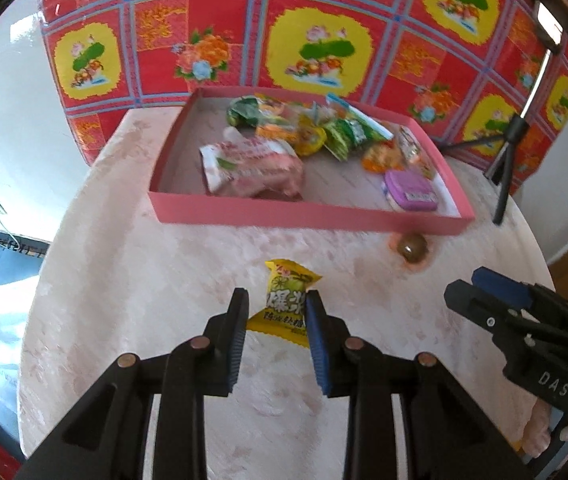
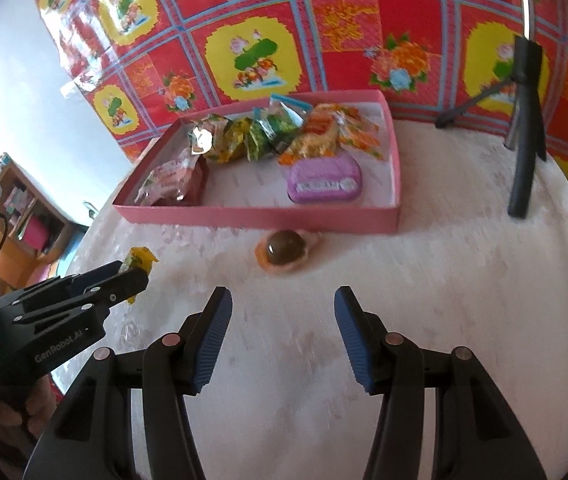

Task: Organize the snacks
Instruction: 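Grasp the small yellow-green packet with the left tool, then close right tool on the brown egg-shaped candy while left tool holds the packet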

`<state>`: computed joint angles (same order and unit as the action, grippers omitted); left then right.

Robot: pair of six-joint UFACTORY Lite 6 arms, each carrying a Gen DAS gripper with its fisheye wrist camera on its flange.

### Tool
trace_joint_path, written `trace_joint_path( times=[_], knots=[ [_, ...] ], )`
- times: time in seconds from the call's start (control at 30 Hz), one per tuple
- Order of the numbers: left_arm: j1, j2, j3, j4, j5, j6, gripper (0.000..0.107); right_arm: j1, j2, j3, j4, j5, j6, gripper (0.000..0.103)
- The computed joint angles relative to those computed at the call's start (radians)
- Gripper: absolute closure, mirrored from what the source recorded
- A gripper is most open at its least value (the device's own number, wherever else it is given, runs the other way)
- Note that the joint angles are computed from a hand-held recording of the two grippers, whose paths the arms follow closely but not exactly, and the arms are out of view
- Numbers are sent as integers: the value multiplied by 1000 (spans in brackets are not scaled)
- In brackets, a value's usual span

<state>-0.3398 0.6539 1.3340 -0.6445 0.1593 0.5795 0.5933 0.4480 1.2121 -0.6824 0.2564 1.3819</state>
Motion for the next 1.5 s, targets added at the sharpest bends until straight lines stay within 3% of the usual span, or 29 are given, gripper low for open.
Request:
trace_joint_path(
  times=[0.5, 0.8, 1.5],
  knots=[
    [64, 36, 56, -19, 36, 1, 77, -16, 223, 262, 109, 85, -146, 54],
    [69, 44, 67, -39, 44, 19, 77, 0, 304, 347, 27, 134, -61, 58],
    [49, 0, 20, -68, 25, 57, 77, 10, 215, 214, -95, 49, 104, 64]
  ],
)
